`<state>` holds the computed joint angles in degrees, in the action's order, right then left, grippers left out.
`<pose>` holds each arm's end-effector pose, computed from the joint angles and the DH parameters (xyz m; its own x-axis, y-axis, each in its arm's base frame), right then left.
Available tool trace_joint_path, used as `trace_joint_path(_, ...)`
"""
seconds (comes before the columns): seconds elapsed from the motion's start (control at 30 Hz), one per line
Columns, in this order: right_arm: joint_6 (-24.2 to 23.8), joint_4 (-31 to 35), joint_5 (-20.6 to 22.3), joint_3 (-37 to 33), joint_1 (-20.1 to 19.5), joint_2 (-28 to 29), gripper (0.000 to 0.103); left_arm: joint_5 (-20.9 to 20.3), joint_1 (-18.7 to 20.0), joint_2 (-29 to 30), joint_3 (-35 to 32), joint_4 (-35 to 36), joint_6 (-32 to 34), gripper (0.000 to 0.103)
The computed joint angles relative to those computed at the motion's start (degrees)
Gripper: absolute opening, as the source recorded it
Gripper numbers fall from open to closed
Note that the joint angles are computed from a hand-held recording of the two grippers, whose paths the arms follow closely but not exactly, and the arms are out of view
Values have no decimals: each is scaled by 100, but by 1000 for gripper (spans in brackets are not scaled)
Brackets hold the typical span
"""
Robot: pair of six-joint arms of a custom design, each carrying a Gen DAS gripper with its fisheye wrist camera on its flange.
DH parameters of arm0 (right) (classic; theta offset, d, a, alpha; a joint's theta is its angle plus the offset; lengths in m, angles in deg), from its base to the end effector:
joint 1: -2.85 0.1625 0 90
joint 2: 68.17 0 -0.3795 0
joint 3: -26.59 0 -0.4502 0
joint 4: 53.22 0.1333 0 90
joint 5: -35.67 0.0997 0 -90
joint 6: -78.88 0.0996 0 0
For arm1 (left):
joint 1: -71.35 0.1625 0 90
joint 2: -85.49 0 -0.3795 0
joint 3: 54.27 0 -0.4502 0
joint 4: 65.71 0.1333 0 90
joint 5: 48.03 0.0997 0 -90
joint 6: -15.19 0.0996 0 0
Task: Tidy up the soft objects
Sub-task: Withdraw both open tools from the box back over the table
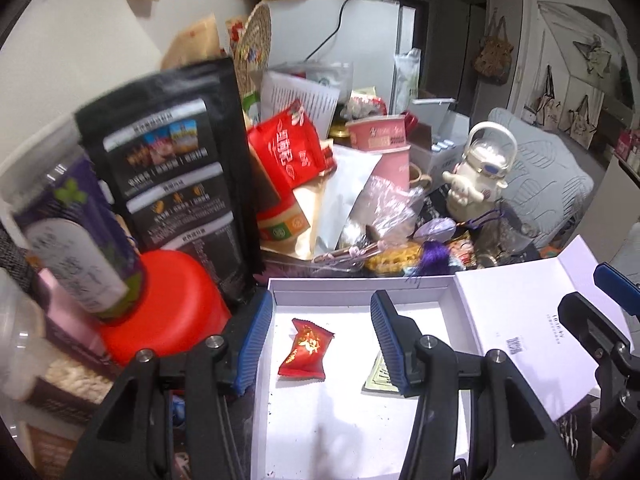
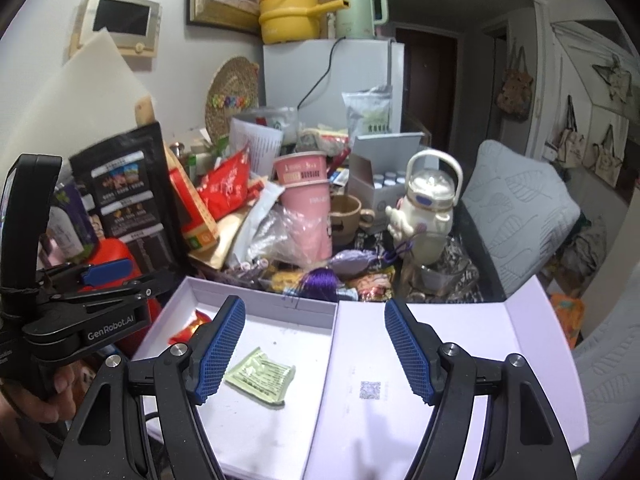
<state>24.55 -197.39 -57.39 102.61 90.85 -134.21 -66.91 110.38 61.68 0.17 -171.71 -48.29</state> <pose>0.1021 -0.7423 0.4295 -0.6015 -0.5401 0.5886 -0.7951 0.4764 -0.3754 -0.4960 -0.6950 0.0300 -0.6806 -0.3658 -0.6348 0.3194 0.6316 -0.7064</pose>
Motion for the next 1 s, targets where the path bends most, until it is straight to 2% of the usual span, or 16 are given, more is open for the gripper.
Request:
trace_joint_path(0.2, 56, -98, 180, 310, 26, -409, 73, 190, -256, -211, 257, -48, -42, 51)
trace_joint_path(0.3, 66, -117, 275, 482, 28, -643, 73, 300, -402, -295, 293, 333, -350, 51)
trace_joint_path(0.7, -7, -263, 739, 1334, -26, -1728, 76, 609, -1011, -693, 943, 110, -377, 51)
trace_joint_path(0.87, -71, -294, 891, 1701, -100, -2191, 80, 615, -1240, -846, 1244, -55, -325, 51)
trace_joint_path(1.0, -147, -265, 1041, 2016, -186, -2594, 85, 642, -1419, -960, 1581, -647, 60, 51)
